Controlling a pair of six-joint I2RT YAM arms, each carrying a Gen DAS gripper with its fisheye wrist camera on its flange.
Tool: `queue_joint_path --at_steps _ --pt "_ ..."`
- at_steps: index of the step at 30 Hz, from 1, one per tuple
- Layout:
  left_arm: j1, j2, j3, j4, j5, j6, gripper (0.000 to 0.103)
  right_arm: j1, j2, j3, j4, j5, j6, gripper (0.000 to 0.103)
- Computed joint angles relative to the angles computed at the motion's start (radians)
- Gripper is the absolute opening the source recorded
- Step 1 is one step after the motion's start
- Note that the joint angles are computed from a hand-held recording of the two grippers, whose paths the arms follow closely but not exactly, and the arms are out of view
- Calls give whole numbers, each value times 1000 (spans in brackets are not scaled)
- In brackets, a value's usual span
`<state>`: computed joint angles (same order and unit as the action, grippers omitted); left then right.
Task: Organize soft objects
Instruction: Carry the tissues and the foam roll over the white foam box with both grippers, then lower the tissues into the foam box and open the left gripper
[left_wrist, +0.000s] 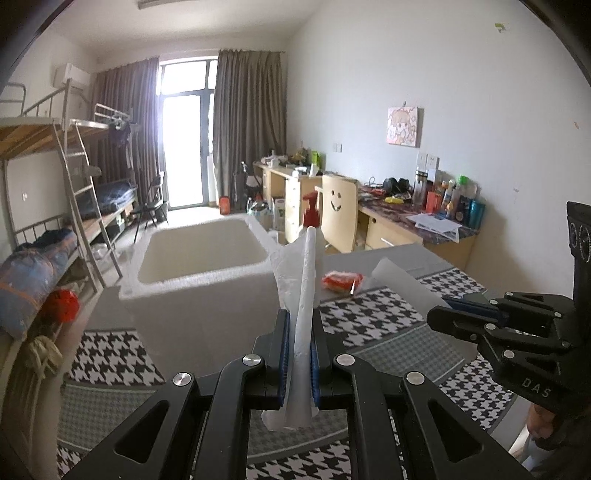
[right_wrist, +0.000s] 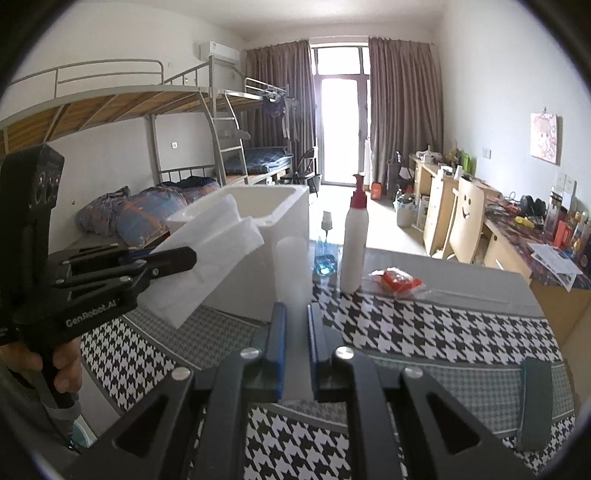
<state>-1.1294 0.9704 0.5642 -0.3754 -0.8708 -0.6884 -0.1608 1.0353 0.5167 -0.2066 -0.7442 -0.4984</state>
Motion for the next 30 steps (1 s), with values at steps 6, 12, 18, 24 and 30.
queue_joint_path --at_steps 6,12,18,24,30 --pt "45 -24 3 14 10 47 10 29 8 26 16 19 39 13" --pt "85 -46 12 31 18 105 10 52 28 58 30 34 84 14" --pt "147 -59 24 47 43 149 10 77 36 92 25 45 108 13" --pt "208 -74 29 58 80 183 10 121 51 124 44 72 158 13" --pt "273 -72 41 65 105 198 10 163 73 151 51 97 171 13"
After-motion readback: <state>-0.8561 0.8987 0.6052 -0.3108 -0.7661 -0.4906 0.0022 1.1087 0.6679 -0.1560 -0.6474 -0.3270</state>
